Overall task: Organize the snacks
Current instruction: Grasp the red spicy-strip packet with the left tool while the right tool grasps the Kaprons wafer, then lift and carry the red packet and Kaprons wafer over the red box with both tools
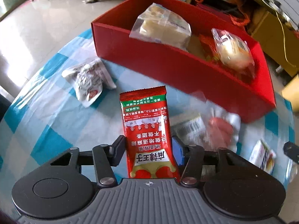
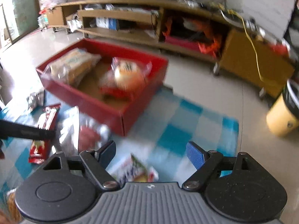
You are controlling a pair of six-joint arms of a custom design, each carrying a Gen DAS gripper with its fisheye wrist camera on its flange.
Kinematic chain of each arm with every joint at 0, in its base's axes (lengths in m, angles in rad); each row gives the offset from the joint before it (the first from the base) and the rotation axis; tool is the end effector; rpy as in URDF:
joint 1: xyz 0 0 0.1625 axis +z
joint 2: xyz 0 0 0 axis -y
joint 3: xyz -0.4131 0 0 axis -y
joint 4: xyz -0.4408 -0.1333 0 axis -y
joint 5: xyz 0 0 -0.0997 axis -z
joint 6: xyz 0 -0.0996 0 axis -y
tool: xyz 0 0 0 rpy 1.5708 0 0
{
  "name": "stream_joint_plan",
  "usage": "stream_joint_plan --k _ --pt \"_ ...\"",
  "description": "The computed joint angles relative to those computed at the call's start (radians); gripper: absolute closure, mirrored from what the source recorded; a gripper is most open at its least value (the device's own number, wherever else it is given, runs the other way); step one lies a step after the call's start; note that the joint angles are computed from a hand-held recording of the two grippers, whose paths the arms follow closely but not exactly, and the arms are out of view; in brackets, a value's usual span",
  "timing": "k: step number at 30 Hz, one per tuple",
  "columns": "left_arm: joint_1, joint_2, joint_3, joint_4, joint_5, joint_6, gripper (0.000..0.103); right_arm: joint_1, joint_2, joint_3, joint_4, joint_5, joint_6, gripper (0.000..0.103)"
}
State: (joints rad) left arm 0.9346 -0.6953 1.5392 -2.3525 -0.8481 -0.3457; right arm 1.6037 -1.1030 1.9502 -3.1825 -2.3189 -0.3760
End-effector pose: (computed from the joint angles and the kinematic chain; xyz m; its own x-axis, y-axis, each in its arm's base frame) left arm -0.2587 -0.6854 0.0170 -0.7456 0.1783 -0.6421 0.3618 0.9175 -0.1652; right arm 0.0853 -0.5981 0.2172 -0.6871 0.1504 0.7108 -0.2968 0.8349 -0.4635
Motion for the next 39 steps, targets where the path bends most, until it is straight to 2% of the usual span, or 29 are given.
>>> stream_joint_plan --k 5,8,10,13,15,16,17,21,23,24,25,26,27,28,29,33,36,39 --pt "-0.011 -0.078 0.087 0.042 0.005 0.027 0.047 -0.03 -0.033 0.029 0.11 0.043 0.197 0.021" --pt "-0.018 -0.113 0.137 0.026 0.02 0.042 0.047 -0.027 0.0 0.007 0.113 0.044 0.285 0.021" --pt "-0.021 -0.124 0.159 0.018 0.038 0.046 0.047 -0.024 0.035 -0.016 0.113 0.027 0.32 0.021" --pt "-0.019 -0.122 0.166 0.004 0.052 0.058 0.045 -0.02 0.1 -0.068 0.15 -0.043 0.346 0.021" --pt "-0.023 -0.116 0.17 -0.011 0.064 0.08 0.042 -0.008 0.147 -0.091 0.124 -0.117 0.332 0.005" --pt "-0.025 -0.113 0.175 -0.023 0.074 0.092 0.039 -0.006 0.154 -0.096 0.131 -0.143 0.365 0.0" --pt "-0.025 -0.109 0.178 -0.035 0.077 0.104 0.037 -0.013 0.146 -0.09 0.138 -0.129 0.404 0.0" --pt "-0.019 -0.093 0.174 -0.075 0.109 0.123 0.019 -0.016 0.137 -0.074 0.114 -0.12 0.368 0.0" --pt "-0.009 -0.091 0.167 -0.071 0.103 0.107 0.015 -0.017 0.131 -0.065 0.107 -0.11 0.334 0.0" --pt "-0.004 -0.094 0.166 -0.074 0.091 0.107 0.016 -0.019 0.126 -0.059 0.102 -0.1 0.322 0.0" --pt "0.001 -0.101 0.168 -0.078 0.074 0.108 0.023 -0.018 0.119 -0.05 0.093 -0.093 0.304 0.002" --pt "0.002 -0.107 0.171 -0.082 0.066 0.115 0.029 -0.015 0.115 -0.043 0.082 -0.09 0.285 0.011" --pt "0.001 -0.114 0.175 -0.08 0.061 0.121 0.039 -0.011 0.105 -0.03 0.069 -0.078 0.261 0.028" --pt "-0.001 -0.119 0.177 -0.071 0.062 0.123 0.04 -0.005 0.094 -0.017 0.062 -0.069 0.232 0.036" --pt "0.0 -0.127 0.179 -0.053 0.049 0.119 0.041 -0.005 0.076 -0.008 0.093 -0.049 0.237 0.042" --pt "-0.002 -0.16 0.208 -0.03 0.027 0.117 0.042 0.006 0.045 0.036 0.131 -0.049 0.235 0.043" --pt "-0.006 -0.178 0.231 -0.018 0.019 0.117 0.034 0.02 0.015 0.074 0.159 -0.027 0.241 0.043" --pt "-0.015 -0.165 0.247 -0.057 0.083 0.14 0.017 0.023 0.02 0.081 0.166 -0.042 0.256 0.043"
